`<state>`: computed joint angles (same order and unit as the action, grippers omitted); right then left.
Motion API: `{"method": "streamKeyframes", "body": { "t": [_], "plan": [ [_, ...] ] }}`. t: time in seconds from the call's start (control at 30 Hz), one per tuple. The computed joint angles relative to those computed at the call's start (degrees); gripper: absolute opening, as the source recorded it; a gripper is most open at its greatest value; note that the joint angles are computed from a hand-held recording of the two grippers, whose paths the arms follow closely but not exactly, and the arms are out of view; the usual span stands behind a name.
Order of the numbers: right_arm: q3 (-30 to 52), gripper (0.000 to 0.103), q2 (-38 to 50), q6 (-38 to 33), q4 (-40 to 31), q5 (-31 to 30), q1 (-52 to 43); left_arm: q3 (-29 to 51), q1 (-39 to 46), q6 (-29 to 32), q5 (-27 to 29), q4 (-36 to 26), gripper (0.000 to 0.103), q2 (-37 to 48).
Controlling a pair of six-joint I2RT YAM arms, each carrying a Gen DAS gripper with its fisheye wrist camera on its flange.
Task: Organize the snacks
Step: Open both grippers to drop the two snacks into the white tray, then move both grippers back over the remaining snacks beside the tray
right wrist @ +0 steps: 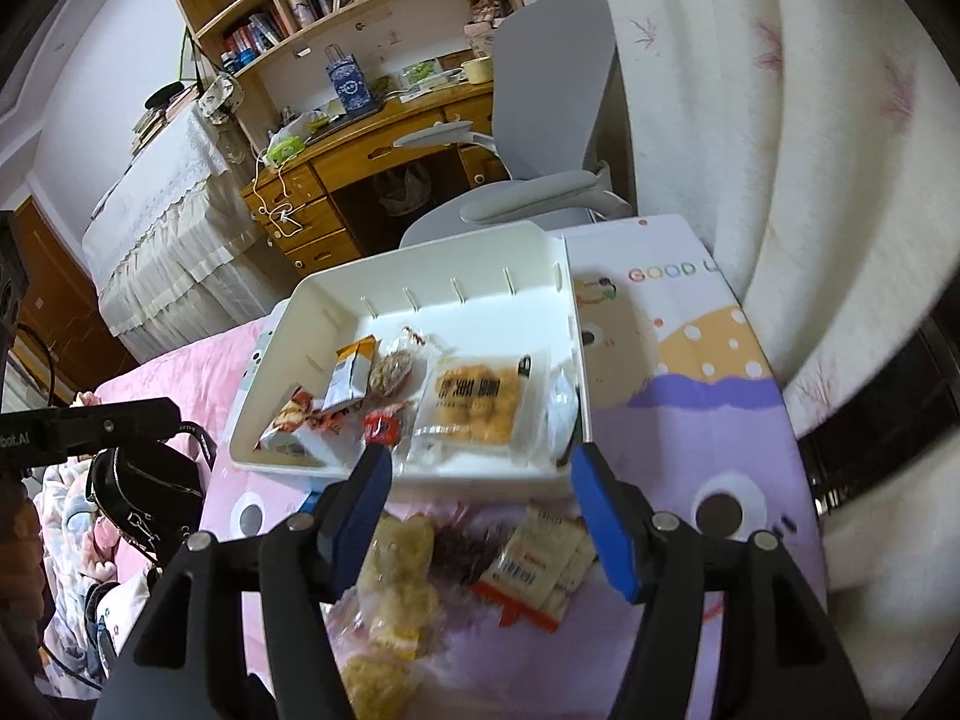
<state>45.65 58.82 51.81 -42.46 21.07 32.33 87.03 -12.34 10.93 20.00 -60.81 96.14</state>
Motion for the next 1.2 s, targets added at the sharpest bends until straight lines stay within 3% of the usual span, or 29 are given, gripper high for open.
{"method": "streamKeyframes", "body": {
  "t": [0.43,0.8,1.0,1.2],
  "plan": [
    [2.63,0.064,2.82,30.65,-13.46,13.12,25.47,-10.21,10.36,14.07,5.45,-5.77,0.062,-10.86],
    [6.17,0.071,10.8,53.2,-22.73,15.76,41.15,-17.42,14.31,22.43,5.28,-9.77,0.063,-15.91],
    [7.53,0.071,13.28,58.66,-26.22,15.04,45.15,-20.71,14.1,24.02,4.96,-10.03,0.066,-18.08],
    [9.13,0.071,15.21,59.29,-29.65,14.67,47.24,-24.15,12.02,23.38,3.25,-8.5,0.069,-19.85]
  ]
}}
